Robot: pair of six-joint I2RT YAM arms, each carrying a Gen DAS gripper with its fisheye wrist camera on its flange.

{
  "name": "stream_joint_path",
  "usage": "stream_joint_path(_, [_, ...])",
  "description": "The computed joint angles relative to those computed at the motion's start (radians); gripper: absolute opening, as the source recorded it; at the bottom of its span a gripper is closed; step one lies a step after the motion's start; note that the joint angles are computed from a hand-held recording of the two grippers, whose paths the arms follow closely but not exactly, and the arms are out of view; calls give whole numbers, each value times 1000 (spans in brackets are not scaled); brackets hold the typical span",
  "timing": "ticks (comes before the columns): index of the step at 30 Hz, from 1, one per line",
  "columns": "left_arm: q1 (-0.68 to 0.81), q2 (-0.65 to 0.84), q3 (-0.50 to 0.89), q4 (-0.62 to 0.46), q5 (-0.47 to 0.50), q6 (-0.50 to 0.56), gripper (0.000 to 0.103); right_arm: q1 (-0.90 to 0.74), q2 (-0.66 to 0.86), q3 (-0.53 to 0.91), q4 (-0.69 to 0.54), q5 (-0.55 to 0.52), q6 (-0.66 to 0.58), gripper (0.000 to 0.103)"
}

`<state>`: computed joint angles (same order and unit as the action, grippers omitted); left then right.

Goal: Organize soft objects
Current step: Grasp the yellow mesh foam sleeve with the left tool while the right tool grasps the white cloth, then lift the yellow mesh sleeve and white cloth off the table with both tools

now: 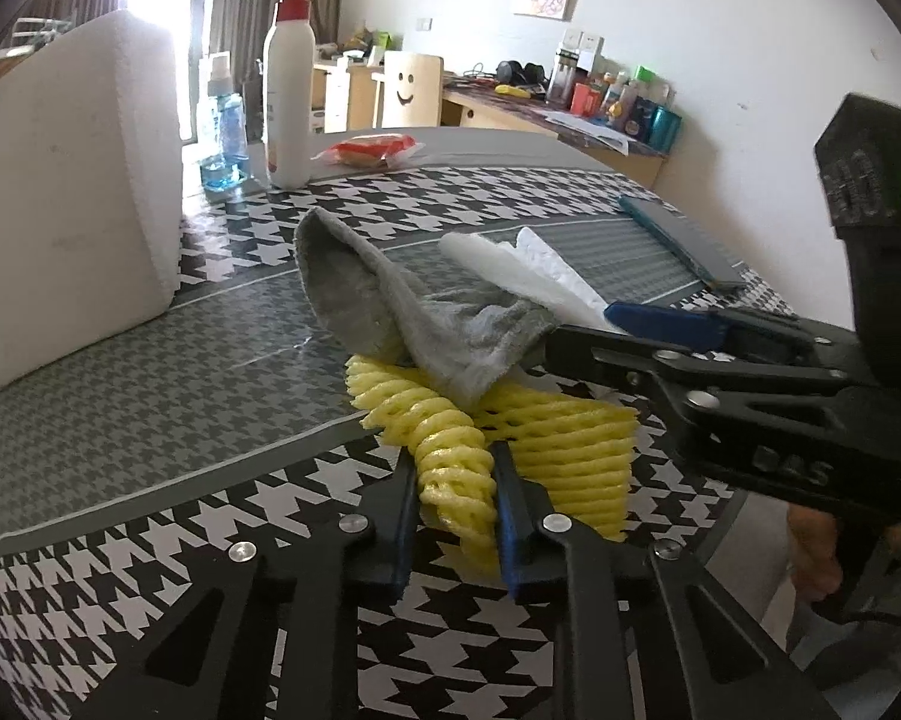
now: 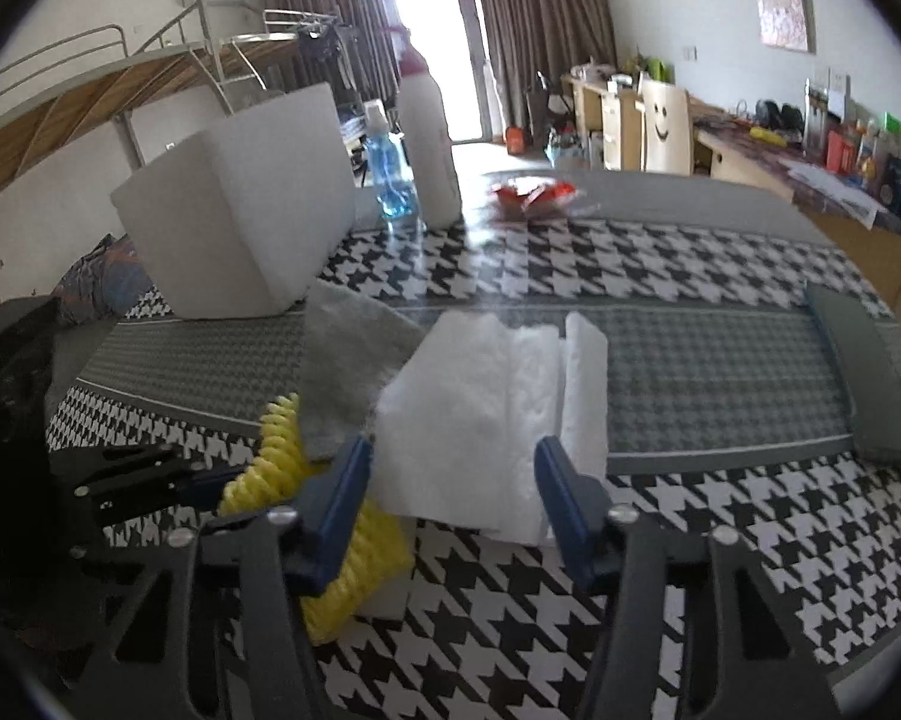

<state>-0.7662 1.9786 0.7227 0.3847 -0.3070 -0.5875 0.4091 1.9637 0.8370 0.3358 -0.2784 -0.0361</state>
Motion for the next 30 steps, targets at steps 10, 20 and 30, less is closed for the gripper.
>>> stream_joint_path(10, [-11, -17, -25, 23, -10, -1, 22, -47, 23, 20, -36, -17, 40, 9])
stream_joint_path(20, [-63, -96, -104, 60, -60, -12, 22, -91, -96, -63, 3, -61, 65, 8])
stream_joint_path(30, [-102, -175, -149, 54, -117, -19, 22, -90, -185, -118, 37, -30, 73, 8])
